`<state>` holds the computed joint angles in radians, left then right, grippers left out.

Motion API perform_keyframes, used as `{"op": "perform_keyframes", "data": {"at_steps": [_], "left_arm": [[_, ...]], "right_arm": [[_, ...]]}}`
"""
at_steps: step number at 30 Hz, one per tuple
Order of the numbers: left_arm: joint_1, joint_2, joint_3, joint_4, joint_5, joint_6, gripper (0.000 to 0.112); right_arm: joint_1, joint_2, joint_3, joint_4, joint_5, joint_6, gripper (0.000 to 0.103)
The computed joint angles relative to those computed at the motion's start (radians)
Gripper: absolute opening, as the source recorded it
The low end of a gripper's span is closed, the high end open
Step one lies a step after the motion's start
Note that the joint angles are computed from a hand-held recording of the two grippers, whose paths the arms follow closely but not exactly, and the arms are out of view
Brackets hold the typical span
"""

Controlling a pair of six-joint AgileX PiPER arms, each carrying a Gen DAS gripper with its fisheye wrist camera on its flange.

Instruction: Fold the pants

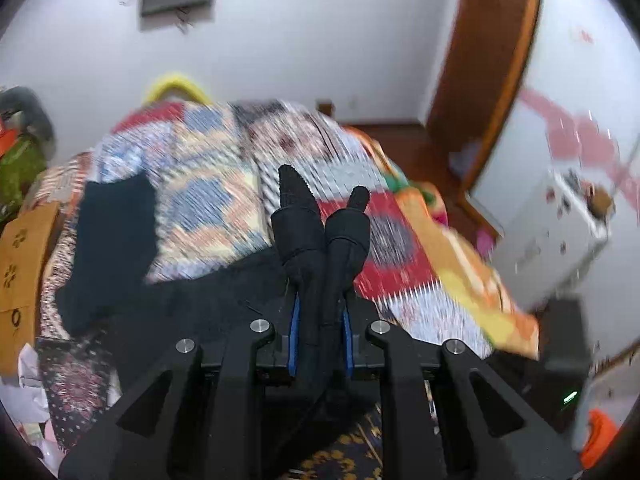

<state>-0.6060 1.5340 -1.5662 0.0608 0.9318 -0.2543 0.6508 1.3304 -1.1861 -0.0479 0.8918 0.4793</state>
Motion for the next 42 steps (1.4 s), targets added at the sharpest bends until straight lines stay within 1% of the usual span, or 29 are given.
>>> {"op": "perform_keyframes", "data": {"at_steps": [2,4,6,7,8,9,11,13,14,17,19,24,26,29,32,34,35,36,38,42], "left_arm": [[-0.033,0.020,0.019,0.002,0.018,0.015,0.018],[-0.054,0.039,0.021,-0.008,0.052,0.043,0.023],[-0.059,0.062,0.010,-0.040,0.090,0.071,0.040],[-0.051,0.066,0.009,-0.066,0.102,0.090,0.047],[-0.039,0.069,0.008,-0.099,0.115,0.109,0.062],[-0.031,0.064,0.015,-0.118,0.113,0.117,0.070],[-0.021,0.032,0.027,-0.116,0.101,0.110,0.071],[-0.007,0.008,0.004,-0.092,0.119,0.118,0.072],[0.004,-0.008,-0.004,-0.065,0.117,0.118,0.075],[0.054,-0.035,-0.016,0.026,0.090,0.107,0.092],[0.121,-0.033,-0.030,0.074,0.076,0.118,0.093],[0.272,0.065,-0.123,0.107,0.113,0.216,0.093],[0.326,0.107,-0.144,0.096,0.111,0.259,0.093],[0.387,0.159,-0.147,0.037,0.107,0.339,0.093],[0.417,0.232,-0.146,-0.004,0.107,0.390,0.093],[0.400,0.279,-0.119,0.050,0.102,0.373,0.093],[0.394,0.300,-0.101,0.066,0.098,0.373,0.097],[0.397,0.302,-0.072,0.068,0.072,0.370,0.103],[0.426,0.266,-0.001,0.031,-0.007,0.391,0.103],[0.478,0.222,0.070,-0.060,-0.028,0.485,0.103]], "right_arm": [[-0.003,-0.023,0.020,-0.012,0.009,0.008,0.066],[0.002,-0.042,0.033,-0.037,0.022,0.023,0.066],[0.004,-0.062,0.046,-0.044,0.029,0.029,0.066],[0.004,-0.068,0.048,-0.043,0.030,0.034,0.066],[0.005,-0.073,0.050,-0.044,0.031,0.042,0.066],[0.005,-0.077,0.050,-0.044,0.033,0.045,0.066],[0.017,-0.084,0.045,-0.056,0.037,0.062,0.066],[0.025,-0.089,0.036,-0.069,0.036,0.066,0.066],[0.036,-0.090,0.024,-0.082,0.038,0.075,0.066],[0.035,-0.069,-0.004,-0.099,0.014,0.069,0.066],[0.045,-0.056,-0.035,-0.107,0.003,0.074,0.066],[0.071,-0.005,-0.087,-0.092,-0.029,0.088,0.066],[0.082,0.019,-0.104,-0.090,-0.033,0.095,0.066],[0.098,0.056,-0.122,-0.081,-0.045,0.106,0.066],[0.128,0.093,-0.134,-0.129,-0.042,0.160,0.067],[0.134,0.106,-0.134,-0.148,-0.044,0.170,0.067],[0.138,0.117,-0.137,-0.160,-0.043,0.174,0.067],[0.138,0.119,-0.140,-0.166,-0.041,0.171,0.067],[0.134,0.130,-0.151,-0.168,-0.037,0.154,0.067],[0.103,0.176,-0.192,-0.135,-0.016,0.103,0.069]]}}
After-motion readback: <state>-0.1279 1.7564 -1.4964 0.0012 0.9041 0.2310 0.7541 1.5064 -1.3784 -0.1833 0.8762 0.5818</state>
